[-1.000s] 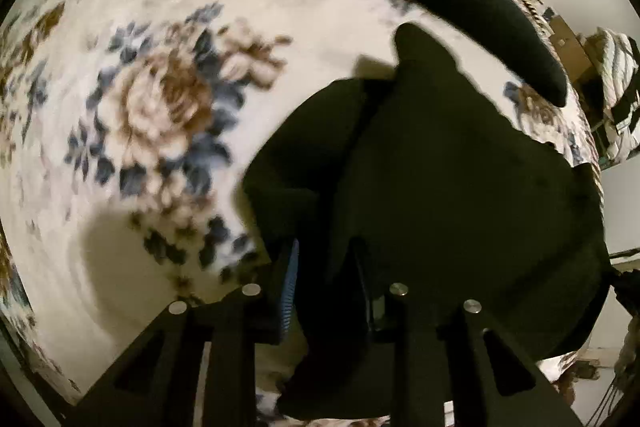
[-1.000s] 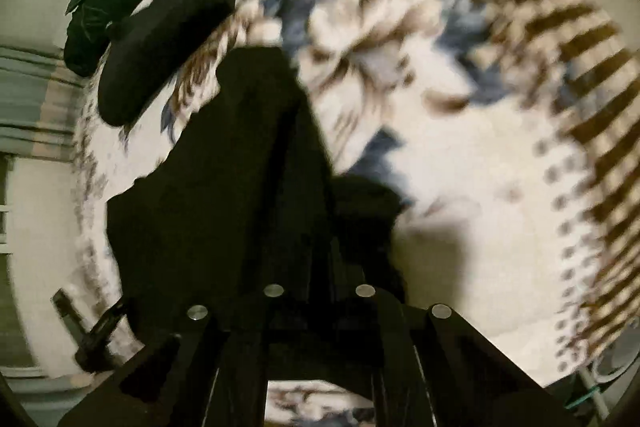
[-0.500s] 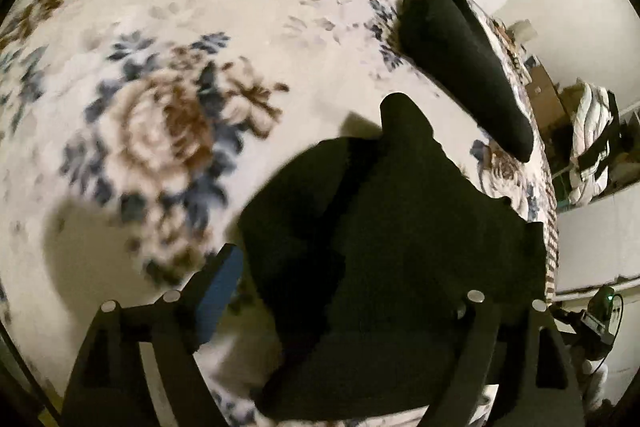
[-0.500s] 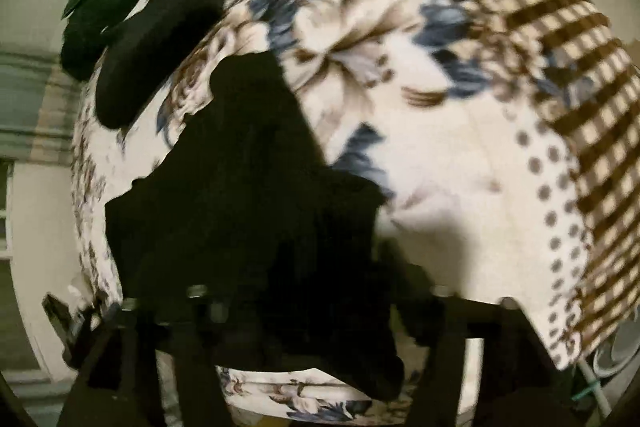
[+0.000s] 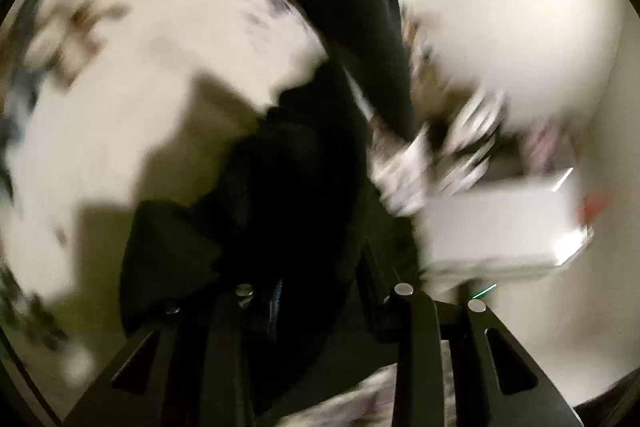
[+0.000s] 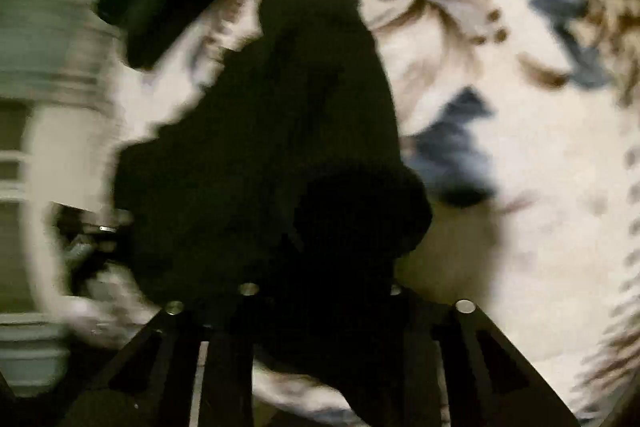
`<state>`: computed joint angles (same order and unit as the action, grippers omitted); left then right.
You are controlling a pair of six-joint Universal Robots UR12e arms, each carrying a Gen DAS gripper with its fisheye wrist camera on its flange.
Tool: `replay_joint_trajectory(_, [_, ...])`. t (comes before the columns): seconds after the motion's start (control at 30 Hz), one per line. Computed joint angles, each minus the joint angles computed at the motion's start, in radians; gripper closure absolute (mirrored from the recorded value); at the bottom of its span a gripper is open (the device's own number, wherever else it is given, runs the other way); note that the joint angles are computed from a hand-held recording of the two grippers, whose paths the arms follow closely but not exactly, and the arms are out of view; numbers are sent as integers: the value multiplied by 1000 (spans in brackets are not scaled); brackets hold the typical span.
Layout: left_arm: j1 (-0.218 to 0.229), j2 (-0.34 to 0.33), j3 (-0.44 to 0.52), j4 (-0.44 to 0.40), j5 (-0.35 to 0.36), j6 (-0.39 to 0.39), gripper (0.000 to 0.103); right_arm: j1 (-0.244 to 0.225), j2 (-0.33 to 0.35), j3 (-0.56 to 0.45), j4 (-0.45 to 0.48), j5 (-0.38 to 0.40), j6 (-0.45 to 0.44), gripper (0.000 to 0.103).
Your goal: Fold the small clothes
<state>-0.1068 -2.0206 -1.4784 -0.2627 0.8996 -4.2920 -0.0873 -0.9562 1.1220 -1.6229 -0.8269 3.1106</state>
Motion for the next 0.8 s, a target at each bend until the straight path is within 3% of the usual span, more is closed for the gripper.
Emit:
replay_joint_trajectory(0.07, [21,6,-74,152,-5,-184,76,-37,-4,51,-5,195,88,82])
replay_joint_trajectory(0.1, [26,18,-111,165,24,-221,78,-51,-5,72,-7,242,140,82])
replay_joint_trajectory(0.13, [35,36,-147,137,42,-230,77,-62,-6,94,-33,248,199,82])
replay_joint_trajectory(0.23, [43,66,-169,62,52,-203,72,-57,8,70,10,106,216,79])
replay_joint_trajectory(0.3, [39,85,-140,-58,62,-86,55,-47,10,46,18,54,193,65])
replay_joint_trajectory(0.37, [30,100,-99,-190,99,30,32,-27,5,10,0,-48,163,48])
replay_joint_trajectory(0.43, [10,94,-15,-375,165,202,24,-10,-9,0,-66,-142,150,41])
replay_joint_trajectory(0.5, [-15,73,65,-515,232,333,24,5,-16,-8,-118,-209,129,41])
replay_joint_trajectory(0.57, [-39,28,148,-636,267,430,24,15,-4,-36,-91,-225,96,41])
replay_joint_trajectory(0.67, [-47,7,161,-649,263,481,26,38,30,-86,-51,-264,78,41])
replay_joint_trajectory(0.73, [-50,-2,155,-541,192,448,29,49,42,-100,-37,-290,60,41])
replay_joint_trajectory(0.8, [-47,-10,144,-428,86,406,42,49,45,-98,-35,-305,46,41])
